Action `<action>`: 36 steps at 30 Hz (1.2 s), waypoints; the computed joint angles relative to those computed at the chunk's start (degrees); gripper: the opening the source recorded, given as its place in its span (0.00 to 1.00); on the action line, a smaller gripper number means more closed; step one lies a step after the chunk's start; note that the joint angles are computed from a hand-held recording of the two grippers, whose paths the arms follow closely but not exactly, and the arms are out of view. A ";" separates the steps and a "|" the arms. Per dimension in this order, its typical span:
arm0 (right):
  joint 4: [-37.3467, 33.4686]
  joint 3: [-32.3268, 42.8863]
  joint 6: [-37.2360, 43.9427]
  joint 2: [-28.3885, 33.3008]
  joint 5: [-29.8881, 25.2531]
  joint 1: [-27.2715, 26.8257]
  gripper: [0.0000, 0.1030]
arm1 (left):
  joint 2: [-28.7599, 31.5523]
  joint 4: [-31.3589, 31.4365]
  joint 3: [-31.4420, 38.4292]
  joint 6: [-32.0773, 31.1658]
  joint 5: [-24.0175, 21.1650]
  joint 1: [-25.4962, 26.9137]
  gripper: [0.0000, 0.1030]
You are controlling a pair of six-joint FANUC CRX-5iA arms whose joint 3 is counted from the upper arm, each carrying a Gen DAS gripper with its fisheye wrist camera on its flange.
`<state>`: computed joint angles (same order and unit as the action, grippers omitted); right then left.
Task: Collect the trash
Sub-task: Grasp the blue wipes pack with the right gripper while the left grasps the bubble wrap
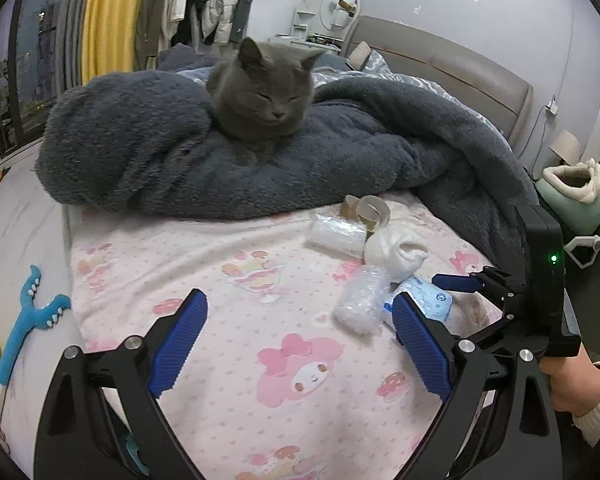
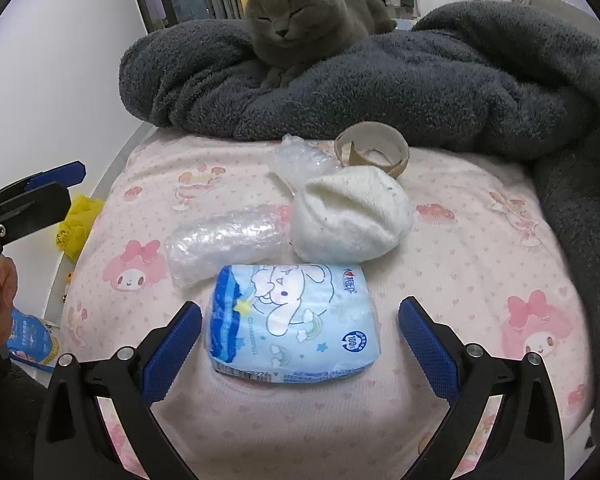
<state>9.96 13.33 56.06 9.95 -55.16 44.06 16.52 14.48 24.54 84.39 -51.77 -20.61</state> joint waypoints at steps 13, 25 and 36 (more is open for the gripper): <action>-2.57 -0.70 4.32 -1.01 1.41 -1.00 0.71 | 3.97 -0.74 3.56 -0.84 -0.87 -2.32 0.84; -7.21 -1.87 7.34 -5.35 0.78 -3.22 0.71 | 8.94 -2.20 8.97 -0.45 -3.72 -4.20 0.72; -9.33 -3.87 8.16 -8.16 2.83 -5.49 0.71 | 13.85 -4.05 15.28 0.40 -8.10 -6.34 0.51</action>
